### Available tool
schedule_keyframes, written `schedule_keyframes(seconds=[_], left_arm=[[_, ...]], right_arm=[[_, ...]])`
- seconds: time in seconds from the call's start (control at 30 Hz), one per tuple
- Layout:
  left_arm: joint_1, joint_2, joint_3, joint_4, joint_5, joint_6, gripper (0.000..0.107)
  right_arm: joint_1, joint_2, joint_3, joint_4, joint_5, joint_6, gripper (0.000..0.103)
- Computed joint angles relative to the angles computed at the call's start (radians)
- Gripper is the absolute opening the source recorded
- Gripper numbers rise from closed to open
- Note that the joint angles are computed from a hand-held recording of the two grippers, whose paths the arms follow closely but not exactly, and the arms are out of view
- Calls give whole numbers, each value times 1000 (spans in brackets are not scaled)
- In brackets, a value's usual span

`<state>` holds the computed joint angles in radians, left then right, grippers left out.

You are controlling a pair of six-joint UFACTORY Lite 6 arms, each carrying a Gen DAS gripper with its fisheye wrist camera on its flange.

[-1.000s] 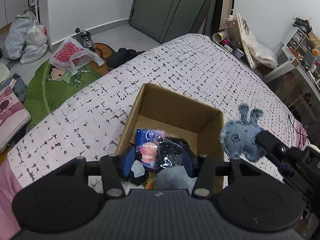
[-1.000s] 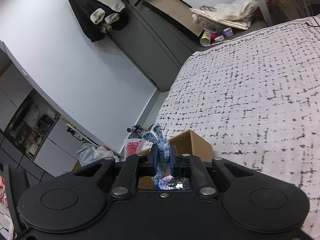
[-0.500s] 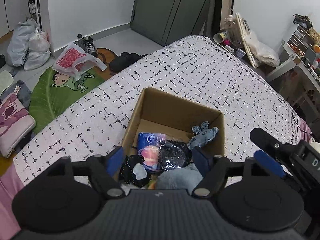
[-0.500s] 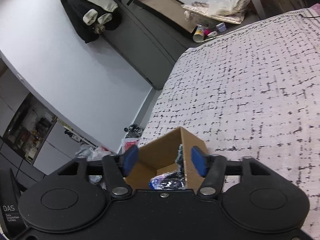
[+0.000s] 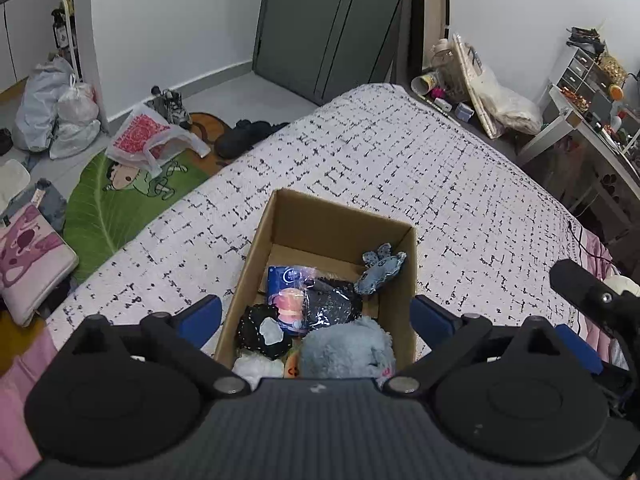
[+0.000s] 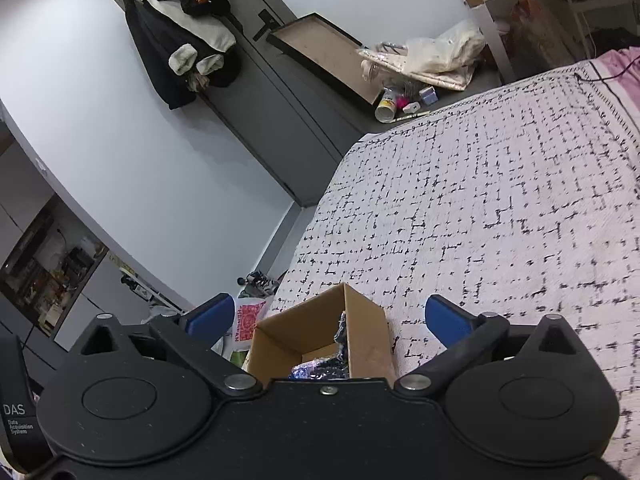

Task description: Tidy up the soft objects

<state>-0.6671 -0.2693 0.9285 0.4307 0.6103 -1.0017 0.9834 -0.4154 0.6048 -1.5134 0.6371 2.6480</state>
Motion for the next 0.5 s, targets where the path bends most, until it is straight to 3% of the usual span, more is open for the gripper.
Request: schedule_keyframes(seconds=[0.23, 0.5], left_arm=[[-91, -51, 23, 78, 101, -79, 100], [-237, -98, 37, 158, 222, -189, 102]], right_arm=[[34, -149, -26, 197, 21, -258, 103], [136, -314, -43, 364, 158, -459, 103]])
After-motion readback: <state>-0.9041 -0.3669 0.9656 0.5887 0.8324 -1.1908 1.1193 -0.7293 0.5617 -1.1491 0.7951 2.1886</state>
